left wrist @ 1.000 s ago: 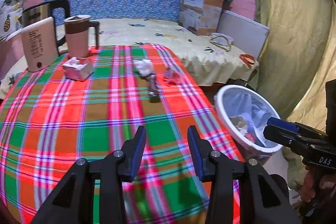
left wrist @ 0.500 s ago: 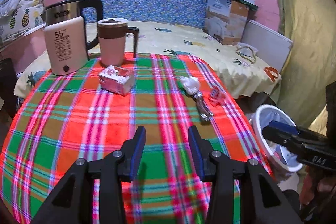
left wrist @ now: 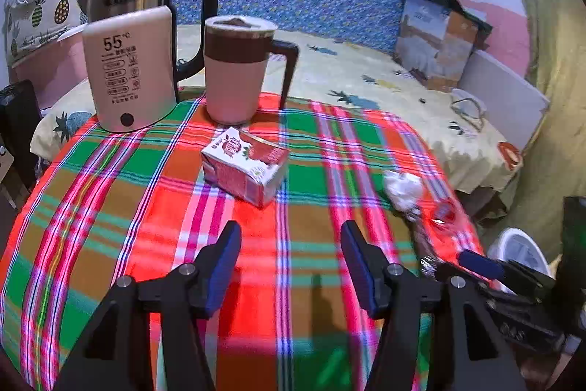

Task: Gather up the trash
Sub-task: 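Move the left gripper to the milk carton while the right gripper reaches the brown wrapper, then grasp the strawberry milk carton with the left gripper while the right gripper grasps the brown wrapper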

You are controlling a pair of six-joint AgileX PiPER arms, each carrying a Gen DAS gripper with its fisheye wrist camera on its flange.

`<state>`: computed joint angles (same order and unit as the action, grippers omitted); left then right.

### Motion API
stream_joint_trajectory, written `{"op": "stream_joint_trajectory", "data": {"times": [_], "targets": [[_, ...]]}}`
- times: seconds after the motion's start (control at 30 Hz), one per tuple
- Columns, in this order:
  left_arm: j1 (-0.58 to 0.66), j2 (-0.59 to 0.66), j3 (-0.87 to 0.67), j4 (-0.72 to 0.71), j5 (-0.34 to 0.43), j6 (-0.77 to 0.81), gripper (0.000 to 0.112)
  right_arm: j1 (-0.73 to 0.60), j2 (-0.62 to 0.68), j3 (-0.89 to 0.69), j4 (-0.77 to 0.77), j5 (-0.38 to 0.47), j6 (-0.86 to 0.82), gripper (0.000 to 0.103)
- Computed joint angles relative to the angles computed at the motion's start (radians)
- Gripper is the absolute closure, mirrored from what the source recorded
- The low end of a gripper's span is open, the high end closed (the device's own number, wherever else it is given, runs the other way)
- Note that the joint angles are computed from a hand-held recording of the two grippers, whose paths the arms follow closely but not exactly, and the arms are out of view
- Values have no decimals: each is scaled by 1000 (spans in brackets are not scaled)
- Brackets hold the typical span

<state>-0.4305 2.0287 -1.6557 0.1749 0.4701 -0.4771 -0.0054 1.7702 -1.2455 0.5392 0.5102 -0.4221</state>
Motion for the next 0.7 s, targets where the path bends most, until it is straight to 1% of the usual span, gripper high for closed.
{"op": "stream_joint_trajectory", "data": {"times": [0.1,0.23,0.3,0.33,0.47,0.57,0.6,0.7], "targets": [[6,96,-130,36,66,-28,54,9,26,-27,-36,0,36,47],[22,215,-293,66,152,-49,54,9,46,-34,-26,2,27,47],[34,247,-332,69,175,-49,54,11,47,-31,-26,-2,24,48],[41,259,-346,66,186,-45,54,12,45,-29,-26,-4,23,51],[71,234,-291,86,167,-73,54,16,44,-35,-43,0,35,59],[95,184,-209,119,141,-116,54,16,49,-40,-57,0,51,70],[102,164,-177,131,129,-134,54,12,49,-41,-53,3,46,77],[115,106,-90,160,83,-179,54,4,47,-35,-29,2,28,78]]}}
